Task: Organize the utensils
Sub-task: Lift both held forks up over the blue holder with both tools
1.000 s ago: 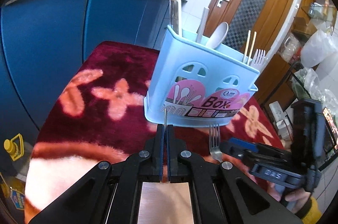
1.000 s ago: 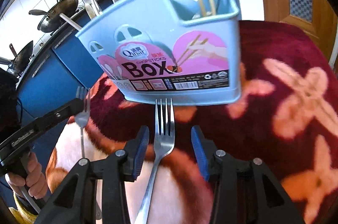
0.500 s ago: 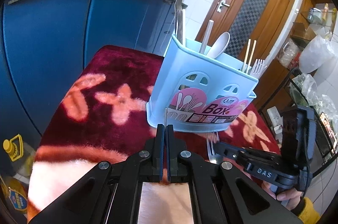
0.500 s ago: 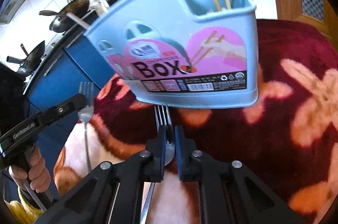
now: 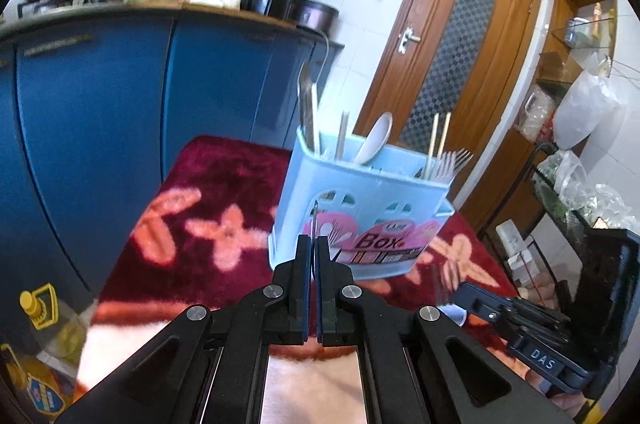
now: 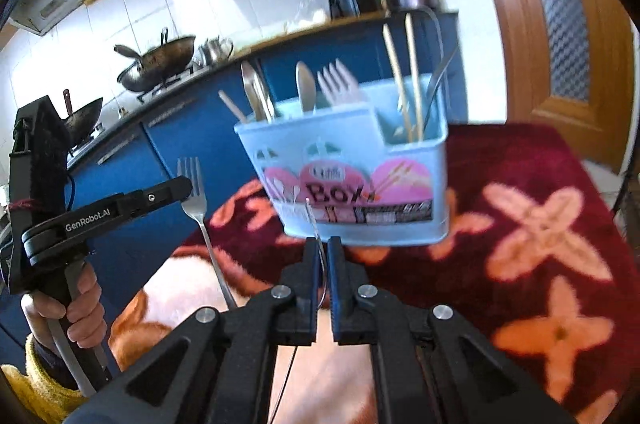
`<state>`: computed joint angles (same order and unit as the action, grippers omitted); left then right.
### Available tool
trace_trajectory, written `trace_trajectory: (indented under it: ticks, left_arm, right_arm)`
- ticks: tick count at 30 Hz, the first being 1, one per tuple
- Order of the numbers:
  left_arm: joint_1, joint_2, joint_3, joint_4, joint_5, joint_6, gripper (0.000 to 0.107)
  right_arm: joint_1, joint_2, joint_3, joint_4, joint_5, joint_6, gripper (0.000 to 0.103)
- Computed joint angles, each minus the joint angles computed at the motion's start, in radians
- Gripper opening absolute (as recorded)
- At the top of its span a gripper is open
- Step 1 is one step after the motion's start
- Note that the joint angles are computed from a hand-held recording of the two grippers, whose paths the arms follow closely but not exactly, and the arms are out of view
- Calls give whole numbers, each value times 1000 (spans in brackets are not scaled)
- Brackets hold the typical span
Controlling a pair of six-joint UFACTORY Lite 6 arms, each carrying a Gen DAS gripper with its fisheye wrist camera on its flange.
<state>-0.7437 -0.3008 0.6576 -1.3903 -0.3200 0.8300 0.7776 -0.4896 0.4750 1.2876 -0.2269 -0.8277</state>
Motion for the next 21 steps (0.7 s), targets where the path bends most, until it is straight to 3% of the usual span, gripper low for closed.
trace_trajectory:
  ticks: [3, 10, 21]
  left_arm:
    - [-37, -44, -1, -61, -49, 68, 1]
    - [-101, -100, 45, -171, -146, 227, 1]
    - [-105, -32, 261, -250, -242, 455, 1]
  right_arm:
    - [113, -41, 2, 201, -173, -183, 4]
    - [249, -99, 25, 275, -446, -266, 4]
    - [103, -117, 164, 337, -463, -454, 4]
